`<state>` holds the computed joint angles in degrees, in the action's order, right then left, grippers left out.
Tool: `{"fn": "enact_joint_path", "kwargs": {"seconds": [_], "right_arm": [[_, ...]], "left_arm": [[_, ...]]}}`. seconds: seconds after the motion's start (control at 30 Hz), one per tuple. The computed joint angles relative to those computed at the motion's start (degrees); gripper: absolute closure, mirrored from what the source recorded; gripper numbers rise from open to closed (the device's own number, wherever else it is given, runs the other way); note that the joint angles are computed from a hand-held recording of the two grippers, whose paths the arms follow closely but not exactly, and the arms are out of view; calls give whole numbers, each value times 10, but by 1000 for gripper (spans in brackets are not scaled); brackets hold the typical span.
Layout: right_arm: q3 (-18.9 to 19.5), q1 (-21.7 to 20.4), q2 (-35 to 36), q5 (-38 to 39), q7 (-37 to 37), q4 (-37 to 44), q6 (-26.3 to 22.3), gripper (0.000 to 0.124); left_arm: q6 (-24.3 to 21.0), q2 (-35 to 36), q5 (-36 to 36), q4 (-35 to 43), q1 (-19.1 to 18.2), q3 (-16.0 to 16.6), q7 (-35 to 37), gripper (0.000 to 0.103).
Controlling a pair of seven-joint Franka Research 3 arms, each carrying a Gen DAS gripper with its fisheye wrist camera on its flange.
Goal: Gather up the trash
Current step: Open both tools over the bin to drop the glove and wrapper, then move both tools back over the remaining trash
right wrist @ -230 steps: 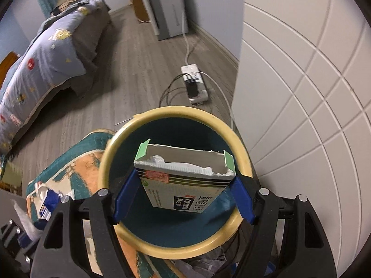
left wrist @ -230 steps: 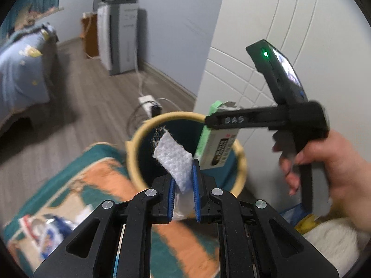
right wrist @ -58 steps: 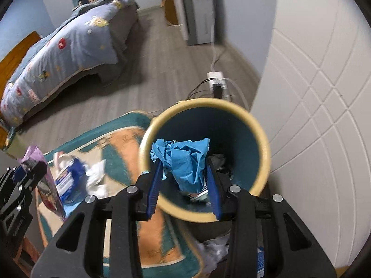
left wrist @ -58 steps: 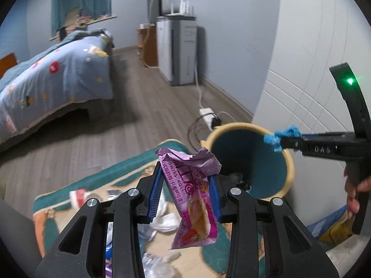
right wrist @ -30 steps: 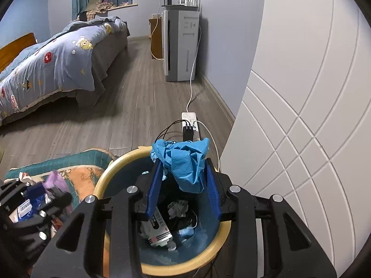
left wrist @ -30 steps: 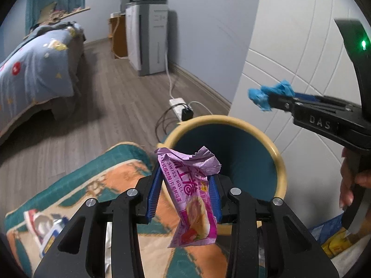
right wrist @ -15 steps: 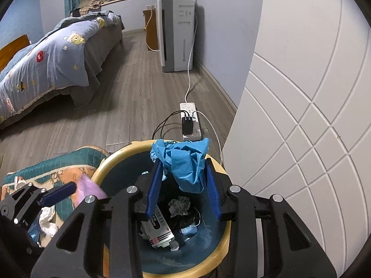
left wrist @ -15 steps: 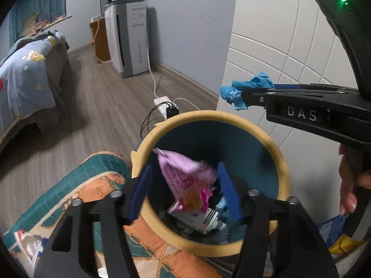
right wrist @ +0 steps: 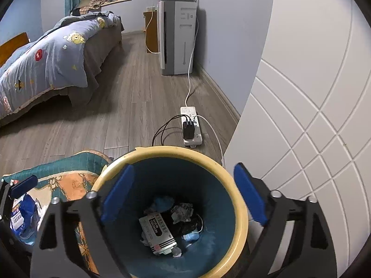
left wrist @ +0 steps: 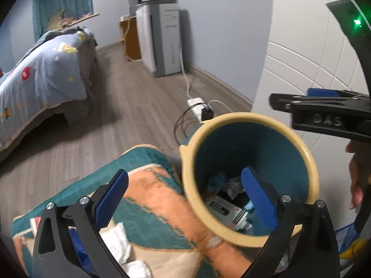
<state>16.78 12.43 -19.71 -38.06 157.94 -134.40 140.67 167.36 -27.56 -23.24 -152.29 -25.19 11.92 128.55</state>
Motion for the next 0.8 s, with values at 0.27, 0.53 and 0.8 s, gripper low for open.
{"fn": "enact_joint_path", "kwargs": {"seconds": [0.27,0.53,0.8], "right_arm": [[7,8,-12,7,-9,17,-21,27],[41,15,-19,-24,-1,55,-28,27],[70,55,36,-57,31,137,-49,27]], "left_arm": [[-31,-56,19,-10,36,-1,-13,6],[-81,-189,98,-21,105,10,-17,5],[-186,-263,145,-3,208,49,-36,5]]}}
